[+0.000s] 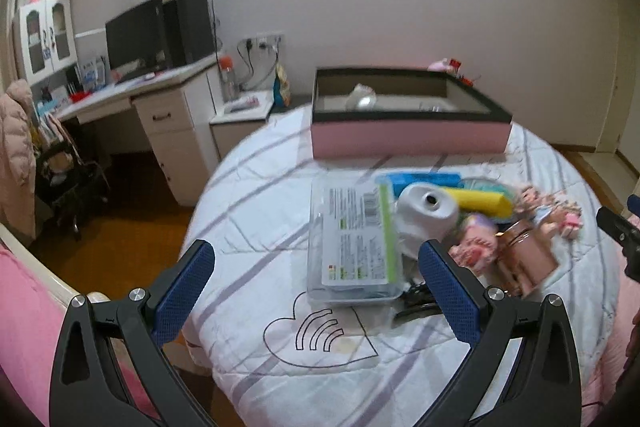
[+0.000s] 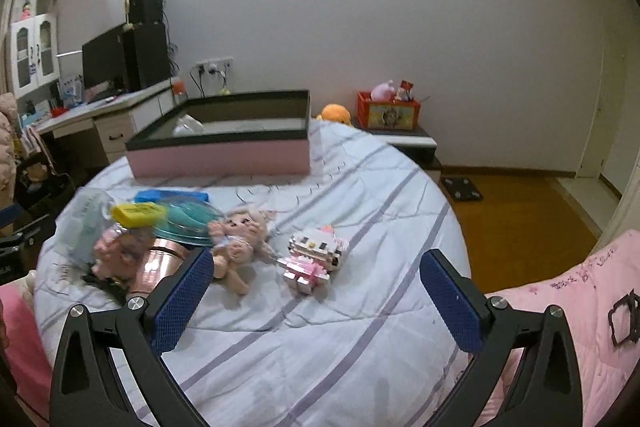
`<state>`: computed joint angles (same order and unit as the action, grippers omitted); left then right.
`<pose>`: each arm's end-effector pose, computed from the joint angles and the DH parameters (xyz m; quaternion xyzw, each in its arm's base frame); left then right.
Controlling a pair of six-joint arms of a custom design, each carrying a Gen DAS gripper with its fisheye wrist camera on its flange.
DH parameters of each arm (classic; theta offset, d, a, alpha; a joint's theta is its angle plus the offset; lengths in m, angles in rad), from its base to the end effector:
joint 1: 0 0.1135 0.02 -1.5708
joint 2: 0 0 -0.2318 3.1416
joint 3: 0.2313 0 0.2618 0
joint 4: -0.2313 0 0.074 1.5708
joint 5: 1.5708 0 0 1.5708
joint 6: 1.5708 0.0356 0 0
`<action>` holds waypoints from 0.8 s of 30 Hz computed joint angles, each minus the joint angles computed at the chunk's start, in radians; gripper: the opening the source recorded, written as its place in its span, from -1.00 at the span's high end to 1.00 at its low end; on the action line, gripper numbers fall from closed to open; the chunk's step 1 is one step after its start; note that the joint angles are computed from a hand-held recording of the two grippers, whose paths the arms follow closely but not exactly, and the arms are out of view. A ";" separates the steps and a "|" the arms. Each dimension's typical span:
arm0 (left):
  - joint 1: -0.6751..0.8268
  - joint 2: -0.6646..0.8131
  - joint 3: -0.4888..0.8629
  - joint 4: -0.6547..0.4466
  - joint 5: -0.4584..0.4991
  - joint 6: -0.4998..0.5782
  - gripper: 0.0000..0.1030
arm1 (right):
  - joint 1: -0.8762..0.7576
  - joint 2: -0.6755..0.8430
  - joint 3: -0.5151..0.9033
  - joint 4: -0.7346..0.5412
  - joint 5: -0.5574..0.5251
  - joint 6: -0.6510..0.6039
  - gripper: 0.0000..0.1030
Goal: Organize rigid objects
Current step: 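Move both tools back toward the remaining items on the bed, then grasp the clear plastic case with left tool while right tool grasps Hello Kitty figure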
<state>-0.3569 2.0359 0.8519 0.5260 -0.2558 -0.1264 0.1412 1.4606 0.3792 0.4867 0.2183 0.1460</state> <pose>0.3418 -0.1179 0.0410 0.0465 0.8909 0.0066 0.4518 0.2559 0.0286 0.0863 0.0532 0.8779 -0.0285 0.4751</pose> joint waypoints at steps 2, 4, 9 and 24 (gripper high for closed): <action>0.007 0.051 0.057 -0.040 0.009 -0.001 -1.00 | -0.020 0.055 0.030 0.006 -0.023 0.001 -1.00; 0.011 0.084 0.099 -0.067 0.022 -0.003 -1.00 | -0.035 0.098 0.058 0.001 -0.037 0.004 -1.00; 0.010 0.147 0.194 -0.117 0.021 0.009 -1.00 | -0.080 0.188 0.129 -0.025 -0.085 0.019 -1.00; 0.037 0.184 0.225 -0.104 0.082 0.020 -0.23 | -0.122 0.405 0.397 -0.236 -0.139 0.026 -0.74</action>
